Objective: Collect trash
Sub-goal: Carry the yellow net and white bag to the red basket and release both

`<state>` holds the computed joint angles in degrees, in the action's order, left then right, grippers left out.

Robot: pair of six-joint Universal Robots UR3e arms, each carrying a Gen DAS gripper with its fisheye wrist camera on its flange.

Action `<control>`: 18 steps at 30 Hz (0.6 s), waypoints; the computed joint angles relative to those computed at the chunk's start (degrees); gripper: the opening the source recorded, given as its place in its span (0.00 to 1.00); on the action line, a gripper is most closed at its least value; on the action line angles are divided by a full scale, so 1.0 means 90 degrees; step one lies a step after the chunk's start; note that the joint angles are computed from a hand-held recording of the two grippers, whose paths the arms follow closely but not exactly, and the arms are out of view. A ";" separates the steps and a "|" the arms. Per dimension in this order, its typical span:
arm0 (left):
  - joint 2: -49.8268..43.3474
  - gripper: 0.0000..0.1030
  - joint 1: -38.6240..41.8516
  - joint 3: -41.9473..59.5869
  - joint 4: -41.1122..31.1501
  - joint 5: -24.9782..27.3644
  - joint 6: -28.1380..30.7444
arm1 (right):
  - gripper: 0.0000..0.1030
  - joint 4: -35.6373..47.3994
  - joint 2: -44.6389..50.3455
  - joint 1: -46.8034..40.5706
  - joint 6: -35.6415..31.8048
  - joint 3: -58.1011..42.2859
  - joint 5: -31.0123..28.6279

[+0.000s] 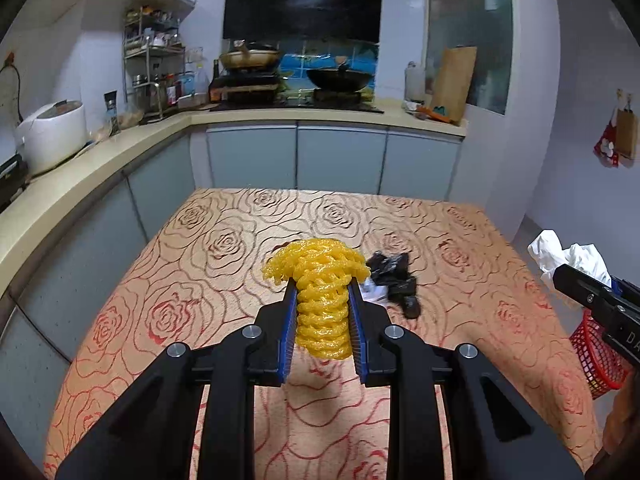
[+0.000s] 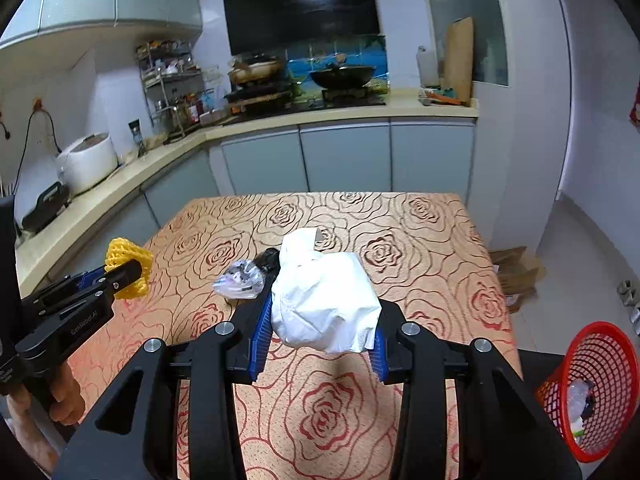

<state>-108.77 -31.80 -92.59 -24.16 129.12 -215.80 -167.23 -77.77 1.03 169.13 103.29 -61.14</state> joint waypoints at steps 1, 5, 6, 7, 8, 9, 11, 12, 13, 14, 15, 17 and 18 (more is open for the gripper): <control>-0.0025 0.22 -0.0021 0.0074 -0.0034 0.0001 0.0016 | 0.38 -0.0007 -0.0065 -0.0078 -0.0007 0.0064 0.0045; -0.0267 0.22 -0.0156 0.0530 -0.0194 0.0014 0.0075 | 0.38 -0.0015 -0.0362 -0.0381 -0.0059 0.0341 0.0196; -0.0321 0.22 -0.0186 0.0626 -0.0225 0.0014 0.0089 | 0.38 -0.0033 -0.0418 -0.0432 -0.0057 0.0394 0.0209; -0.0414 0.22 -0.0237 0.0783 -0.0283 0.0019 0.0099 | 0.38 -0.0043 -0.0497 -0.0527 -0.0069 0.0462 0.0253; -0.0492 0.22 -0.0274 0.0920 -0.0327 0.0016 0.0121 | 0.38 -0.0060 -0.0563 -0.0597 -0.0067 0.0515 0.0268; -0.0554 0.22 -0.0307 0.1025 -0.0354 0.0014 0.0145 | 0.38 -0.0072 -0.0622 -0.0663 -0.0070 0.0558 0.0279; -0.0718 0.22 -0.0389 0.1305 -0.0449 0.0023 0.0187 | 0.38 -0.0109 -0.0765 -0.0847 -0.0083 0.0696 0.0355; -0.0816 0.22 -0.0427 0.1473 -0.0506 0.0024 0.0223 | 0.38 -0.0103 -0.0835 -0.0960 -0.0089 0.0752 0.0414; -0.0885 0.22 -0.0455 0.1589 -0.0541 0.0024 0.0248 | 0.38 -0.0098 -0.0887 -0.1052 -0.0096 0.0790 0.0448; -0.0988 0.22 -0.0489 0.1768 -0.0591 0.0020 0.0289 | 0.38 -0.0095 -0.0934 -0.1147 -0.0105 0.0825 0.0481; -0.1100 0.22 -0.0527 0.1957 -0.0639 0.0014 0.0328 | 0.38 -0.0087 -0.0961 -0.1223 -0.0117 0.0845 0.0513; -0.1294 0.22 -0.0582 0.2273 -0.0701 -0.0025 0.0411 | 0.38 -0.0063 -0.1059 -0.1433 -0.0147 0.0926 0.0596; -0.1398 0.22 -0.0612 0.2446 -0.0758 -0.0032 0.0437 | 0.38 -0.0037 -0.1096 -0.1525 -0.0165 0.0946 0.0636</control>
<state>-121.35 -37.30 -70.57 -30.98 128.83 -211.86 -167.56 -87.63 -12.69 167.65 111.81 -55.42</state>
